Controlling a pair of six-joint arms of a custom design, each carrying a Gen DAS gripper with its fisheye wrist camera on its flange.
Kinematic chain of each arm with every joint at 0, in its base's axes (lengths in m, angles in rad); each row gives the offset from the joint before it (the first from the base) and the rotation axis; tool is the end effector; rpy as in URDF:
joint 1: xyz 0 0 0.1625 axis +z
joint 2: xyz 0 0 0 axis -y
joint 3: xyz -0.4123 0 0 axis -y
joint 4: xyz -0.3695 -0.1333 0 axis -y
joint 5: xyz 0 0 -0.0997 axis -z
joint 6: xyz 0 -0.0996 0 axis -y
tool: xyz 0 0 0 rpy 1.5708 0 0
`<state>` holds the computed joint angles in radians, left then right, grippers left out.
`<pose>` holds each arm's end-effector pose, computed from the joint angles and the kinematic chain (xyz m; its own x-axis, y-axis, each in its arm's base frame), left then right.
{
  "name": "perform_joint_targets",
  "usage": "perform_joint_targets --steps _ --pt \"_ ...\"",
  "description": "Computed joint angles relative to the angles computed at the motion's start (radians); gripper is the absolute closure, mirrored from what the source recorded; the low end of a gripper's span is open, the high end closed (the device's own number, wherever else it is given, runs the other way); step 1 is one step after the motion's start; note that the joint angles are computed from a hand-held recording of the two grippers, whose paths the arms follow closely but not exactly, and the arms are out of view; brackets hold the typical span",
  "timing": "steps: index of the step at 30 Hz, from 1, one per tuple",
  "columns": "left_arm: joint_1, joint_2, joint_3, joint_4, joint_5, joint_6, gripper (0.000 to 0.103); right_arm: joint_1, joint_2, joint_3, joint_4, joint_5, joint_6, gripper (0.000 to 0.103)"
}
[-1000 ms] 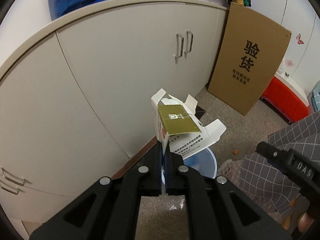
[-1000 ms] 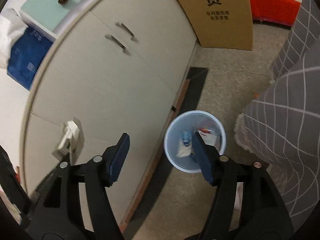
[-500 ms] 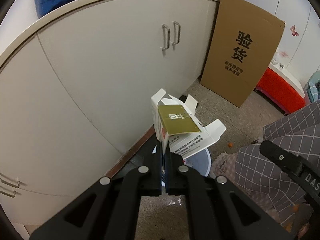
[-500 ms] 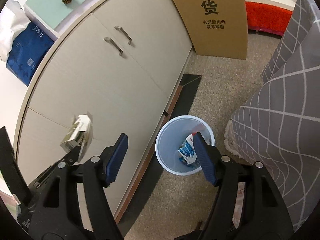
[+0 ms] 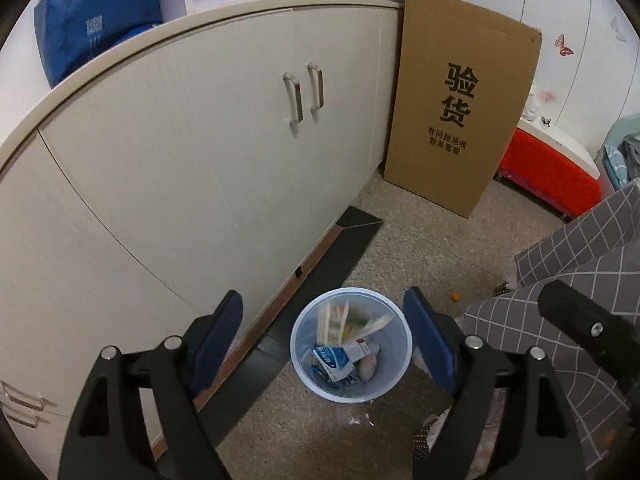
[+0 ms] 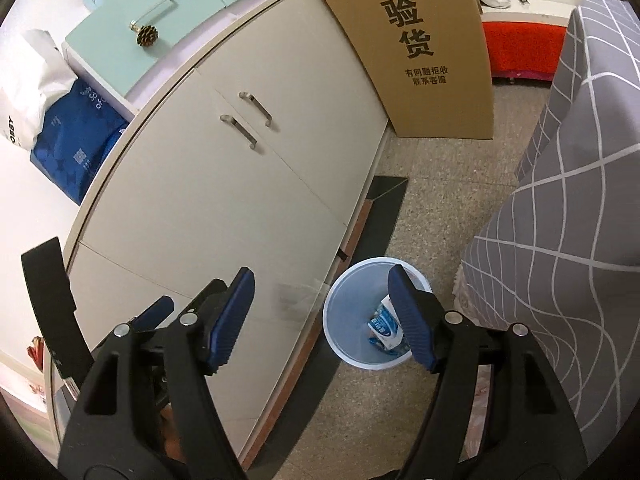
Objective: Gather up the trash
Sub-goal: 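Move both empty tools back over the table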
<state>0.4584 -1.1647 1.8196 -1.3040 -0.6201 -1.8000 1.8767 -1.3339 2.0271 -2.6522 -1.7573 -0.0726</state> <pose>-0.3267 -0.4002 0.2018 -0.6016 -0.4441 -0.6640 0.1926 0.7261 -0.6601 0.2632 -0.4520 0.2743 -0.9354 -0.2924 0.1986 -0.3475 0.8637 -0.3651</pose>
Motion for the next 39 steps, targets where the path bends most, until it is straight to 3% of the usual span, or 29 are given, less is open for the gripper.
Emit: perform_joint_targets --steps 15,26,34,39 --pt "-0.053 -0.029 -0.022 0.053 -0.034 -0.073 0.022 0.024 -0.053 0.005 0.029 -0.005 0.009 0.034" --pt "-0.144 0.019 -0.125 0.125 -0.025 -0.152 0.022 0.066 -0.182 0.004 0.051 -0.013 -0.02 0.032" --pt "-0.205 0.154 -0.262 0.097 0.029 -0.081 0.02 0.028 -0.346 -0.009 0.09 -0.004 -0.062 0.028" --pt "-0.217 0.286 -0.361 -0.039 0.038 0.086 0.019 -0.053 -0.458 -0.041 0.138 -0.003 -0.102 0.026"
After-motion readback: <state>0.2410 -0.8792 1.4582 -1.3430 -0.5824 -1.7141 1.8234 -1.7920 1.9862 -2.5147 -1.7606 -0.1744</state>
